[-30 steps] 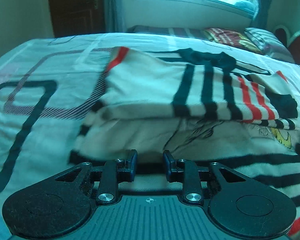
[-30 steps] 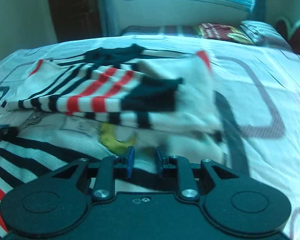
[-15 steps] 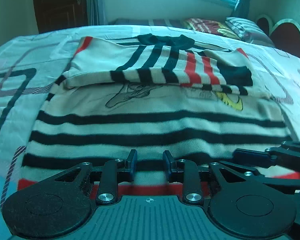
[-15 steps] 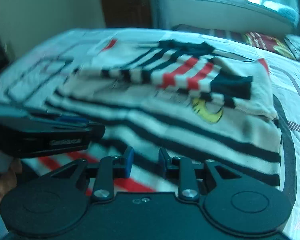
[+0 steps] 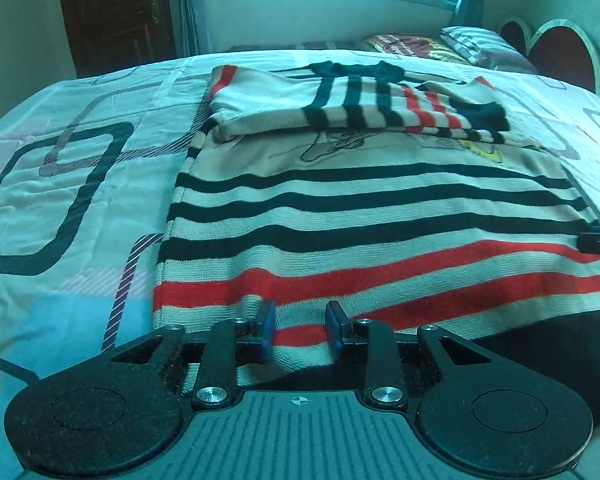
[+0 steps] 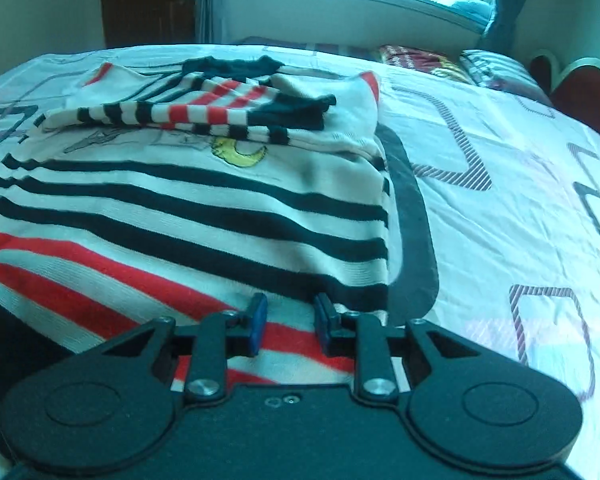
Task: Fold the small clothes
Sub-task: 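Grasp the black hem band of the sweater with both tools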
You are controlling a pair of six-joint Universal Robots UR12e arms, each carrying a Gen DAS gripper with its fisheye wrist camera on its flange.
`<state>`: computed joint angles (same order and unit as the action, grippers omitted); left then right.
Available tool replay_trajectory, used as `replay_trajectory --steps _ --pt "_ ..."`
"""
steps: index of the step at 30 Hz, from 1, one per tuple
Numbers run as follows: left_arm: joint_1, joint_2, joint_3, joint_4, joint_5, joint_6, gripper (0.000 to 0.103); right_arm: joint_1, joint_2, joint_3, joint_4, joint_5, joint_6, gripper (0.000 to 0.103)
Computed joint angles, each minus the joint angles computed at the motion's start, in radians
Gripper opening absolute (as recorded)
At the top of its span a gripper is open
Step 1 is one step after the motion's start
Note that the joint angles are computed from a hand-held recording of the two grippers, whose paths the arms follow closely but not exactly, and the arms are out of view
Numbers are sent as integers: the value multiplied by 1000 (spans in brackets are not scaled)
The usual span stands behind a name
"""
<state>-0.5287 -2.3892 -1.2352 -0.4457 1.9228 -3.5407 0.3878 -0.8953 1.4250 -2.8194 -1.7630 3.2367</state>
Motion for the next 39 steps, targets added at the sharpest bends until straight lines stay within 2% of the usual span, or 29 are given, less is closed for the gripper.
replay_trajectory --steps 3,6,7,10,14,16,18,21,22,23,25,30,32,33,36,39 --pt "-8 4 -7 31 -18 18 29 13 -10 12 -16 72 51 27" --pt "-7 15 -39 30 -29 34 29 40 -11 18 5 54 15 27" --pt "-5 23 -65 70 -35 43 29 45 -12 20 29 44 8 28" --pt "4 47 -106 92 -63 42 29 53 -17 47 4 -24 7 32" --pt "1 66 -132 93 -59 54 29 57 -40 64 41 -85 60 35" --pt "-7 73 -130 60 -24 38 29 57 -54 83 28 -76 76 36" --pt "-9 80 -139 62 -21 34 32 55 -66 101 21 -58 119 43" --pt "-15 85 -143 53 16 22 90 58 -73 110 36 -74 139 49" --pt "-19 86 -151 77 40 24 92 60 -74 112 39 -83 141 50" --pt "-19 89 -159 94 45 31 92 61 -76 115 37 -91 147 54" --pt "-13 97 -167 79 7 24 92 62 -80 122 32 -103 159 57" --pt "9 119 -209 82 -107 -71 92 59 -93 139 54 -143 209 59" --pt "15 125 -229 95 -146 -95 77 56 -101 150 64 -148 229 60" --pt "15 127 -236 107 -148 -93 74 55 -105 156 69 -149 241 60" --pt "20 134 -251 127 -171 -91 57 46 -120 180 72 -123 291 58" --pt "27 139 -255 125 -207 -94 51 39 -130 198 65 -97 337 58"
